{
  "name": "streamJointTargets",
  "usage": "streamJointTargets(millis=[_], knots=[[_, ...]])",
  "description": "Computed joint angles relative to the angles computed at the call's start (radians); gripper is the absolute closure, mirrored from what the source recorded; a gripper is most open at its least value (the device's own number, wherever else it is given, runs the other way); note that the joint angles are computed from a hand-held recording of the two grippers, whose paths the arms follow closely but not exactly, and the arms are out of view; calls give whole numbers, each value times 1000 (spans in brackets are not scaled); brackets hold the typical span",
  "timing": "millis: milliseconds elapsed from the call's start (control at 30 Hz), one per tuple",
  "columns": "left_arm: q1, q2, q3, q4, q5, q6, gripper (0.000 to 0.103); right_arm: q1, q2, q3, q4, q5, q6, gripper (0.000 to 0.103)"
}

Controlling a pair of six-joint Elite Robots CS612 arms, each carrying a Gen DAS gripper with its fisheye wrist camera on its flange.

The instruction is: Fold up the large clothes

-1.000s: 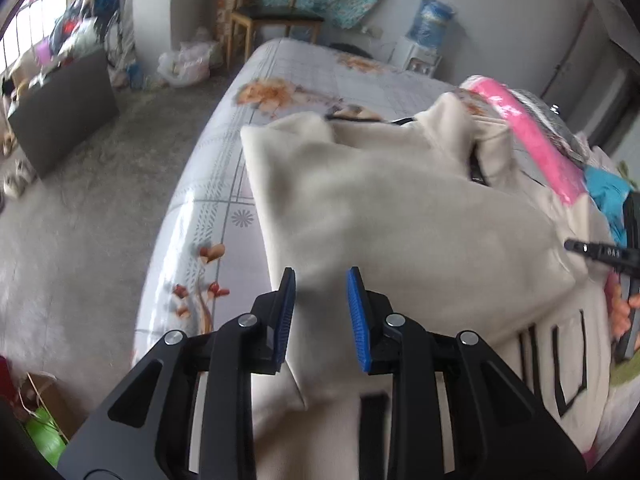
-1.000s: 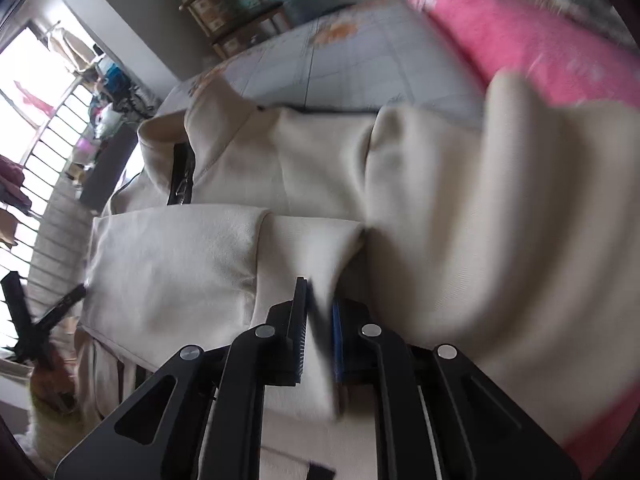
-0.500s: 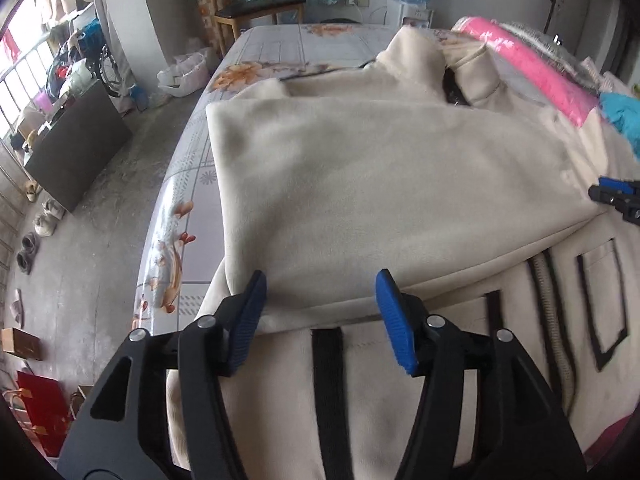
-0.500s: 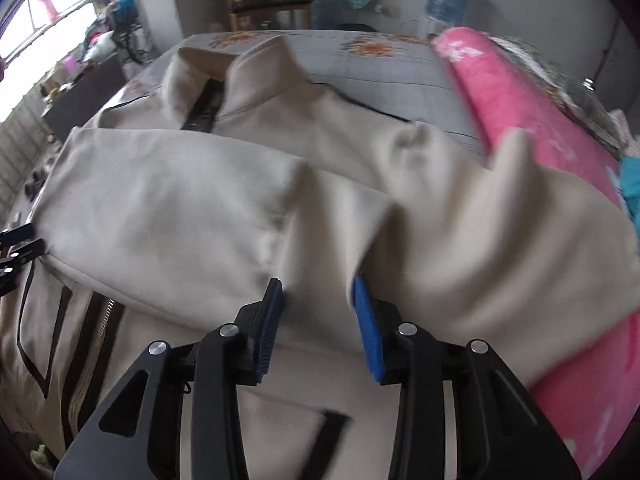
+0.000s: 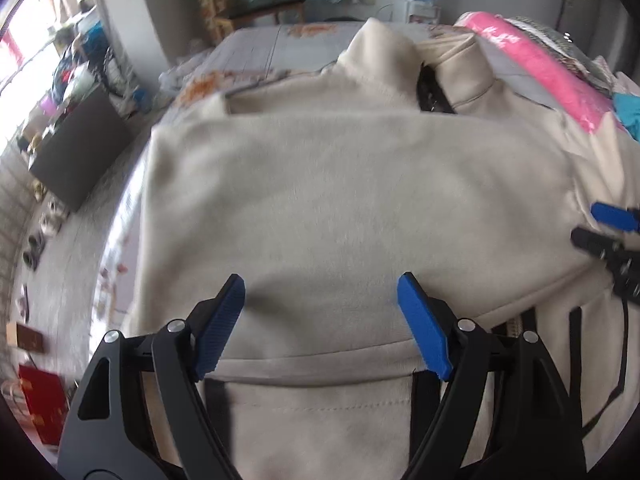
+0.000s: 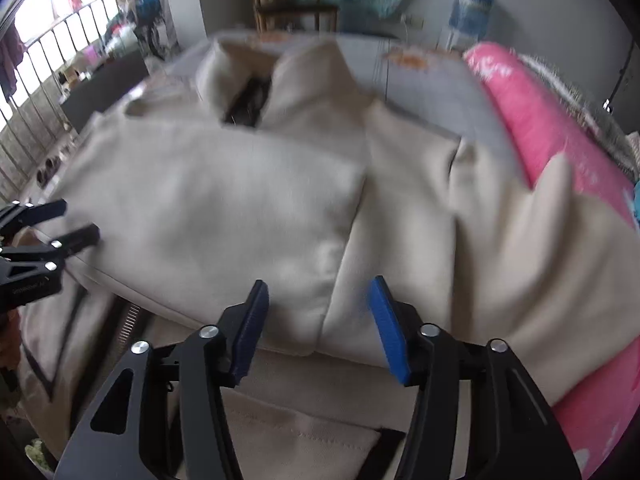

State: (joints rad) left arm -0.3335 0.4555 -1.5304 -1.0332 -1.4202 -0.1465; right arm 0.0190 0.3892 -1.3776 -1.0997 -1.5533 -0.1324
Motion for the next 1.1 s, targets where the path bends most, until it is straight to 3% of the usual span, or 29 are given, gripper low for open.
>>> streamJointTargets(millis=[100, 200, 300, 467, 567, 700, 833, 967, 1100], knots=[[-1, 12, -12, -12, 16, -12, 13, 1, 3, -8, 16, -38, -3, 14], [8, 14, -10, -14, 1, -37, 7, -16, 1, -7, 49, 11, 46, 6], [14, 15, -9, -19, -16, -36, 7, -33, 4, -8, 64, 75, 85, 6], [15, 18, -14, -23, -22, -30, 7, -25, 20, -26, 34, 48, 64, 6], [15, 19, -16, -25, -25, -25, 7, -36, 12, -21, 54, 88, 59, 6], [18, 21, -19, -26, -36, -7, 7, -60, -12, -17, 59, 82, 123, 6], [21, 26, -26, -35, -52, 18, 7, -124, -25, -43, 55, 118, 251, 6], [21, 28, -27, -40, -52, 20, 7, -217, -21, -73, 60, 141, 425, 6], [21, 27, -27, -37, -50, 18, 6, -308, -7, -102, 80, 127, 604, 16]])
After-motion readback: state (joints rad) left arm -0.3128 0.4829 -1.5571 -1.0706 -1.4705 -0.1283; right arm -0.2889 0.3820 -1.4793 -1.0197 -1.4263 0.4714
